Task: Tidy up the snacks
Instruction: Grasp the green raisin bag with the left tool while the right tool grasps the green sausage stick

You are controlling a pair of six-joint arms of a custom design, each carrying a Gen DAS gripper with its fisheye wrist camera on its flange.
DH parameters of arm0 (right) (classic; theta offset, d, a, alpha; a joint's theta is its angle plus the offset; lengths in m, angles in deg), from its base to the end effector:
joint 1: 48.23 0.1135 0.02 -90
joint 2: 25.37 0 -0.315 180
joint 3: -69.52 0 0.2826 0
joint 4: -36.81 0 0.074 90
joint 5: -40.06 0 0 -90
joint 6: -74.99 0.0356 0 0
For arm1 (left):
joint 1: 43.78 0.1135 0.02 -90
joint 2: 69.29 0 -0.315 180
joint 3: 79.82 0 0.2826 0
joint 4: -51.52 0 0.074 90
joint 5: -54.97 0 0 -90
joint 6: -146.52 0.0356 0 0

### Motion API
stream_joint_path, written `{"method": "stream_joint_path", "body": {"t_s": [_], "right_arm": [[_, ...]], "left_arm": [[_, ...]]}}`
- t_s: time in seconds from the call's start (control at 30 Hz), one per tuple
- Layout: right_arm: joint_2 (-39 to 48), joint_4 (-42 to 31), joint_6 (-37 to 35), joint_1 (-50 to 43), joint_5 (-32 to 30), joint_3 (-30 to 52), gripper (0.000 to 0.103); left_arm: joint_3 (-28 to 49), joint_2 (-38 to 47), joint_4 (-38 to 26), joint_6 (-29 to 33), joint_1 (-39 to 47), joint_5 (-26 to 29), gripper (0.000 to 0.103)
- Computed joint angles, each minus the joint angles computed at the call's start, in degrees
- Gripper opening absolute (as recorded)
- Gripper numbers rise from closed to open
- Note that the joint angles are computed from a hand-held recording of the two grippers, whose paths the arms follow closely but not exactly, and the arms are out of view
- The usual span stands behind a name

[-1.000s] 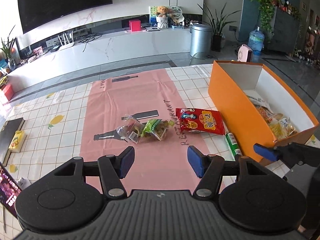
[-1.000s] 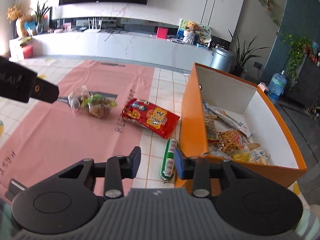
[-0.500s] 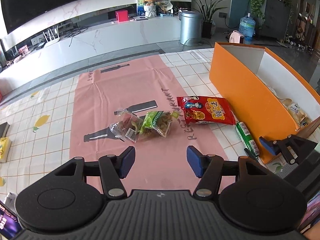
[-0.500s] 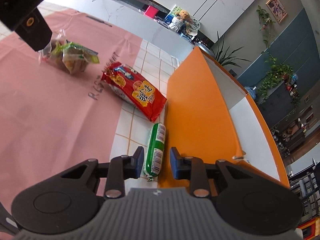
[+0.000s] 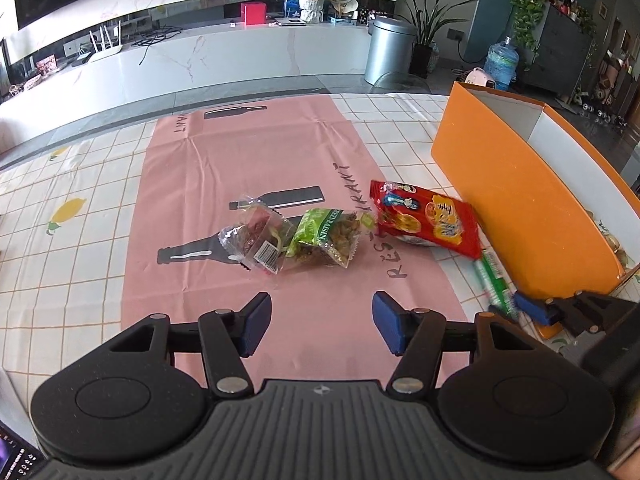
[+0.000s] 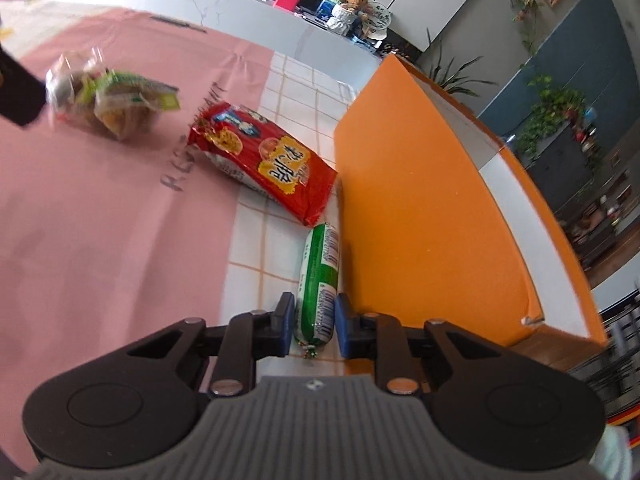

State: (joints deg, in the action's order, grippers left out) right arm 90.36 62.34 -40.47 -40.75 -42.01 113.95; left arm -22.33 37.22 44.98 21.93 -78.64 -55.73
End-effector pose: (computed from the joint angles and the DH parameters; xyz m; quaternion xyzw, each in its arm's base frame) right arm 0.3215 0.0373 0.0513 -0.2371 0.8937 -0.1220 0.3609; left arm 0.2989 -0.1929 0.1137 -0.0510 0.9398 -0.0248 0.3371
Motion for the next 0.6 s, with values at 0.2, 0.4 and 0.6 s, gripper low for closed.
{"method": "stream_joint_path", "body": {"t_s": [0.2, 0.4, 0.6], "right_arm": [[-2.39, -8.03, 1.76, -1.59, -12.26, 2.1, 0.018], [-2.11, -18.77, 2.09, -2.87, -16.91, 8.68, 0.019], [0.54, -33.47, 6.29, -3.75, -20.46, 18.84, 0.029]], "left_arm": [[2.23, 2.43, 0.68, 1.56, 0.31, 0.34, 0.069], [3.16, 4.39, 3.27, 3.45, 1.47, 0.55, 0.069], [3.83, 6.26, 6.92, 6.73, 3.07, 1.29, 0.074]]}}
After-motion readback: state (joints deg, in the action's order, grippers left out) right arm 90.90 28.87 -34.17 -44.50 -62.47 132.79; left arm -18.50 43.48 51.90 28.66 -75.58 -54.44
